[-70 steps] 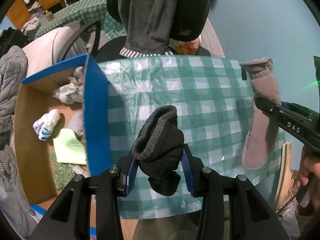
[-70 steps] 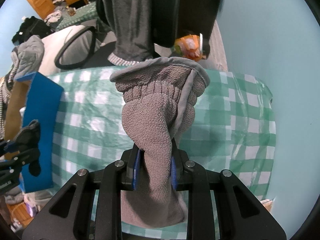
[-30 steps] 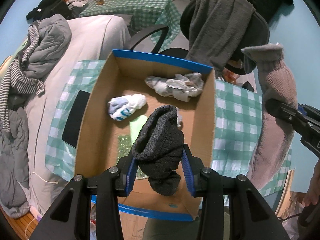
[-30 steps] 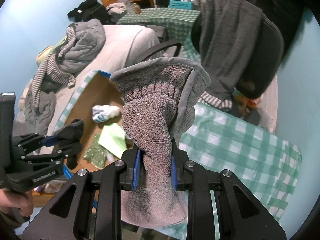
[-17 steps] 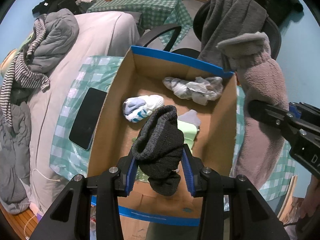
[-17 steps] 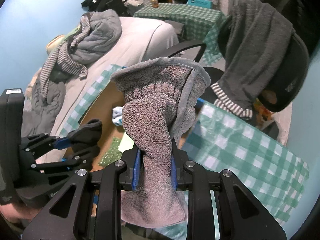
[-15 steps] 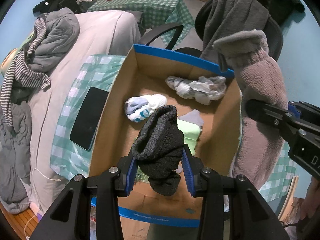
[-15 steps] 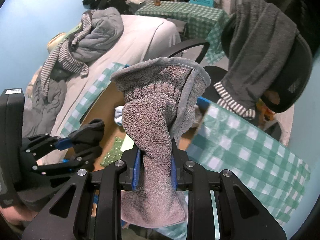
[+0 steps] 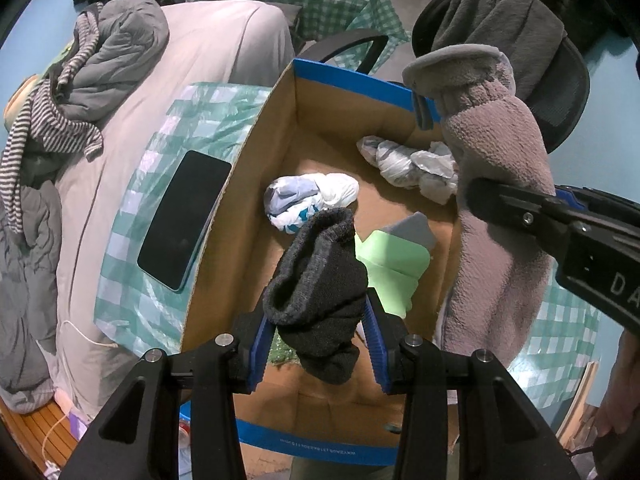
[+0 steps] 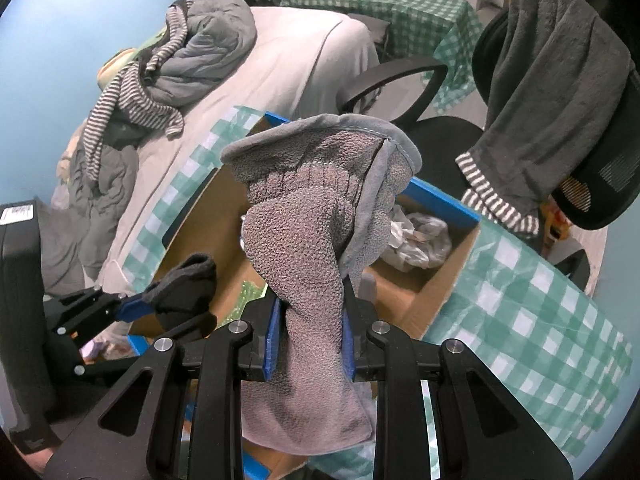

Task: Organize soft objects
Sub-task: 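Carry both socks over the cardboard box with both tools, then open both tools to drop the socks into the box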

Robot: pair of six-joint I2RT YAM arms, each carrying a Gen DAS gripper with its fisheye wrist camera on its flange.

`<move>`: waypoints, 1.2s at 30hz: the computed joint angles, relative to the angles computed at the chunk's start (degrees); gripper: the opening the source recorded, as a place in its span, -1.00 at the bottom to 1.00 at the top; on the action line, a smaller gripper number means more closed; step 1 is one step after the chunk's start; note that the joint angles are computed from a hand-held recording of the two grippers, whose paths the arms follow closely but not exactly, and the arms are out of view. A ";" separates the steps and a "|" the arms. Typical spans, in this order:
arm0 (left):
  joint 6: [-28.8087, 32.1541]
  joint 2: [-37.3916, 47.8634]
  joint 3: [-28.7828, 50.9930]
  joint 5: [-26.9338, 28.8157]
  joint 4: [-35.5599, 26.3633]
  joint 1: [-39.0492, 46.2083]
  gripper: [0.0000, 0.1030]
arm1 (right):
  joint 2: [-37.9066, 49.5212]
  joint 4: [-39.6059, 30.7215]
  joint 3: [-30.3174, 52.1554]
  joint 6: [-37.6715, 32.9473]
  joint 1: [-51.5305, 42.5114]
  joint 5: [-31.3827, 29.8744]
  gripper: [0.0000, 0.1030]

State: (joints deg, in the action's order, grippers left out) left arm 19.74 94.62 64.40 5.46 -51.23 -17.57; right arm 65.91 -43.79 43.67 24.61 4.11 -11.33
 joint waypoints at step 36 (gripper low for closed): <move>0.25 -11.83 9.24 2.53 -15.22 -0.39 0.57 | -18.78 -21.31 11.10 1.33 -1.74 8.09 0.41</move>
State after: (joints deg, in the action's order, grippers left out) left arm 19.99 82.79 73.64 7.99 -66.45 -17.96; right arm 47.13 -65.10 54.77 25.94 2.38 -3.24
